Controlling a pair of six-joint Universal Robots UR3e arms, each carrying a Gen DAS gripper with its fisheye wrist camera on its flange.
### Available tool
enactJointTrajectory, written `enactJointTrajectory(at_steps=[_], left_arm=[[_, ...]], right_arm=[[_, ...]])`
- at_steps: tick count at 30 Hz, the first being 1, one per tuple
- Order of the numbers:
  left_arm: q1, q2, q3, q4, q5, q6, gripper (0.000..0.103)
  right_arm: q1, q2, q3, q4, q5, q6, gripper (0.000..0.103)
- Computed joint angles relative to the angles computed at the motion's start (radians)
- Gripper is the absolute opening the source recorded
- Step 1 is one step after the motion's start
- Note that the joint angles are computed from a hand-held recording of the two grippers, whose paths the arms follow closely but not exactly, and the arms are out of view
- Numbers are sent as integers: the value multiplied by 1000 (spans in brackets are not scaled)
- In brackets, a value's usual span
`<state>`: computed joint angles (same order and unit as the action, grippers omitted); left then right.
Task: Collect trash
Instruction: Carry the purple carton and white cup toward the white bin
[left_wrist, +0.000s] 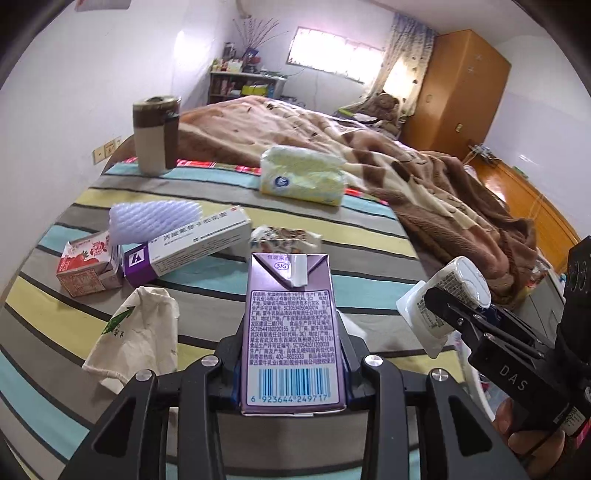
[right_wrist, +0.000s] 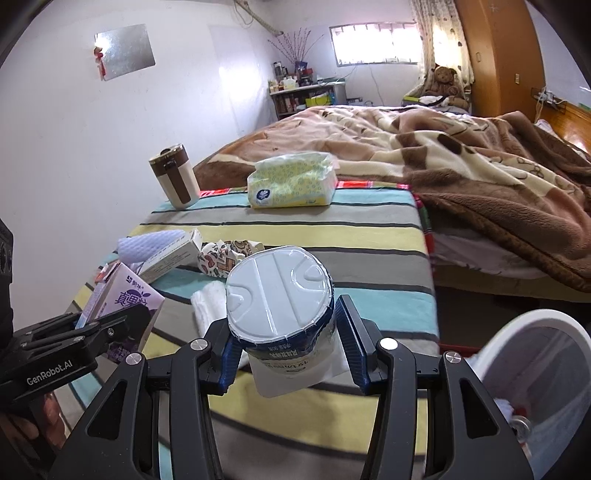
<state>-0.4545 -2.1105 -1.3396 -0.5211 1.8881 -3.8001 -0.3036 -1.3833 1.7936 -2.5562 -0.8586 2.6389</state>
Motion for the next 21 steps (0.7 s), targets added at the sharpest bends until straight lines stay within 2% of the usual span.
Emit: enactJointTrajectory(at_steps=[12, 17, 21], left_arm=[[-114, -52, 152, -46, -3, 36, 38], [-162, -137, 307, -98, -23, 57, 38], [-197, -242, 502, -183, -40, 85, 38]], right_arm=[[-176, -203, 157, 73, 51, -64, 49], [-269, -279, 207, 115, 69, -104, 49], [-328, -312, 236, 122, 65, -114, 49]])
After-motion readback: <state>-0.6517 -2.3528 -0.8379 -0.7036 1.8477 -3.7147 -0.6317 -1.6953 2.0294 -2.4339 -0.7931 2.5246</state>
